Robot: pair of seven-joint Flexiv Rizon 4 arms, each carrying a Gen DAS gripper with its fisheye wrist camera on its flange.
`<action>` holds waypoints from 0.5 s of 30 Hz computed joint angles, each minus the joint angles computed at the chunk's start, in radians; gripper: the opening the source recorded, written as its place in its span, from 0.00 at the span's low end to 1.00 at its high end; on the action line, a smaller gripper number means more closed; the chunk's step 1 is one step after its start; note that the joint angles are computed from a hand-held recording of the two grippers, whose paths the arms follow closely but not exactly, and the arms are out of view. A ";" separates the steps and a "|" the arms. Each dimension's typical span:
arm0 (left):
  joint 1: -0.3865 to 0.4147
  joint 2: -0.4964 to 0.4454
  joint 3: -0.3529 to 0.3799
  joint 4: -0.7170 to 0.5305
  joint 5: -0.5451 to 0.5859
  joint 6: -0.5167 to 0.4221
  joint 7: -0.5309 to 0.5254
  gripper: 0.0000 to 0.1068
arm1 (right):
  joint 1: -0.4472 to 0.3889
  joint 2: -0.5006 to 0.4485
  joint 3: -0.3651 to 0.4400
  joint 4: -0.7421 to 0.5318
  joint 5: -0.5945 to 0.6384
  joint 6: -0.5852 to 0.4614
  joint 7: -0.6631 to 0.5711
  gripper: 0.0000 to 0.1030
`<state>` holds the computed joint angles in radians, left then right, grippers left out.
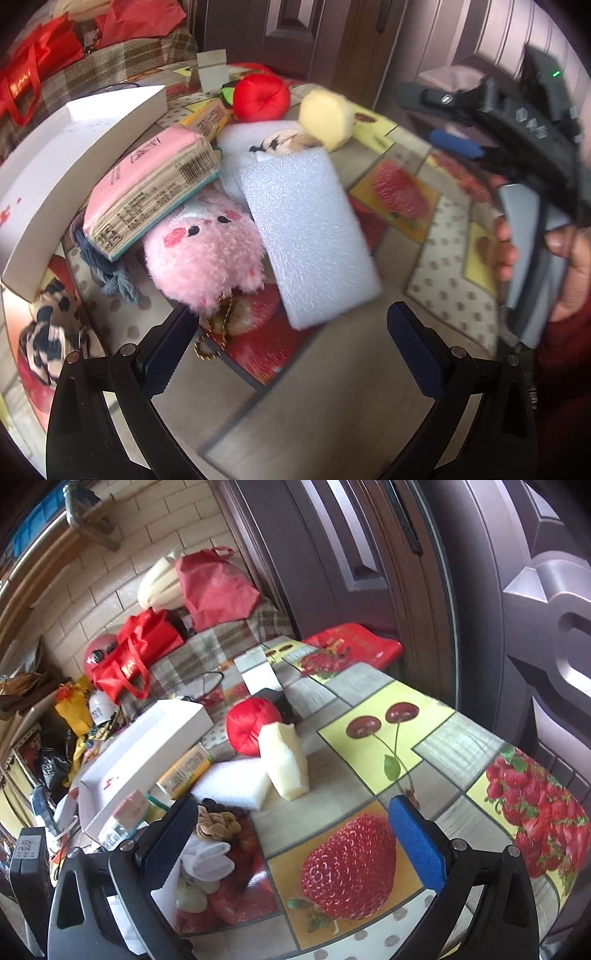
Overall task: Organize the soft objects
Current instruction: 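Grasp the blue-white patterned cloth with the left tool while the right tool grasps the tan rope knot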
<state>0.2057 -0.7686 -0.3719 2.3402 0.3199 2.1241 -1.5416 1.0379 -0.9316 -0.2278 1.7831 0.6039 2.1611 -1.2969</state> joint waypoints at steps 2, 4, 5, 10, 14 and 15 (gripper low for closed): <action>0.086 0.002 -0.031 0.083 0.054 0.137 0.003 0.96 | -0.053 0.022 0.051 0.018 -0.076 0.019 -0.006 1.00; 0.061 0.045 0.053 0.157 0.034 0.292 -0.010 0.96 | -0.102 0.039 0.098 0.033 -0.151 0.026 -0.013 1.00; 0.023 0.072 0.134 0.182 0.026 0.361 -0.044 0.96 | -0.134 0.044 0.128 0.035 -0.199 0.025 -0.012 1.00; 0.159 0.144 0.189 0.195 0.104 0.278 -0.132 0.96 | -0.316 0.046 0.298 0.020 -0.475 -0.068 0.049 0.99; 0.245 0.124 0.122 0.143 0.163 0.117 -0.147 0.92 | -0.427 0.006 0.405 -0.041 -0.663 -0.173 0.135 0.86; 0.258 0.109 0.100 0.128 0.169 0.087 -0.144 0.92 | -0.441 -0.003 0.420 -0.051 -0.693 -0.192 0.153 0.83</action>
